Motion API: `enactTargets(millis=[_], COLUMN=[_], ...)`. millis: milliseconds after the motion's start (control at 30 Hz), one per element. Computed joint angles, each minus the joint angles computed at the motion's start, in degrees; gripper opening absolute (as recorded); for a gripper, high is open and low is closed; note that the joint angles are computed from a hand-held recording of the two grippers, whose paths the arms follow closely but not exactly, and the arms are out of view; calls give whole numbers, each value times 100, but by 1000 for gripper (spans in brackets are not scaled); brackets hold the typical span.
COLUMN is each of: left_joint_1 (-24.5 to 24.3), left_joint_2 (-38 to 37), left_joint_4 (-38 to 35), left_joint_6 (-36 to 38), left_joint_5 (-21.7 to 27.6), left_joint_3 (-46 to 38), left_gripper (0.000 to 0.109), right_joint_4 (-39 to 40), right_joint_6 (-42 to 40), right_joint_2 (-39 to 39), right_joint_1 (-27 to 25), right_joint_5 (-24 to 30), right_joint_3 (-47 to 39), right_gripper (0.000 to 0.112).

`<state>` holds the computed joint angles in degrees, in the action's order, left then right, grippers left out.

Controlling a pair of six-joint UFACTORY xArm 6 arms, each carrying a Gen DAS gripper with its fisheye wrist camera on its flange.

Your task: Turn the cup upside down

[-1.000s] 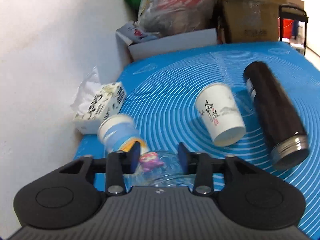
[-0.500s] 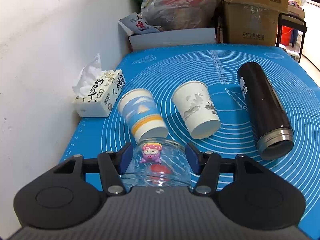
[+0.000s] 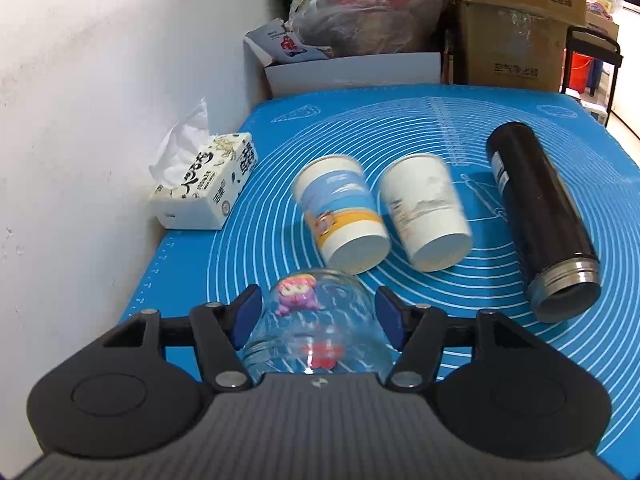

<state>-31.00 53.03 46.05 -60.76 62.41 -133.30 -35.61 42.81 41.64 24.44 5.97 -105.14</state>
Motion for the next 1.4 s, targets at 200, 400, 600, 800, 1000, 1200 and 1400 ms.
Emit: enactTargets(millis=[200,400,600,800,1000,1200,1400], left_joint_1=[91,104,122,142,164,146,151], left_joint_2=[-276,-264,-318,-346,-340,-303,-415], left_joint_4=[-9,34,33,10,-60,-45,33], left_joint_6=[-290,-252,-280,-271,-254,-296,-423], left_joint_5=[-296,-310,-366,-413,-485,-458,-508], left_joint_3=[500,439,512,558,577,511,654], left_gripper=[74,74,75,76,76,76,76], right_joint_4=[167,111,109,141,265,343,383], right_joint_6=[-144,-107,-110,-143,-274,-344,-372], right_joint_2=[45,45,35,20,41,66,67], right_joint_1=[19,25,32,36,48,48,50], right_joint_5=[57,49,57,43,50,75,77], right_joint_3=[-62,-68,-59,-22,-39,-76,-73], right_gripper=[102,102,102,102,102,102,102])
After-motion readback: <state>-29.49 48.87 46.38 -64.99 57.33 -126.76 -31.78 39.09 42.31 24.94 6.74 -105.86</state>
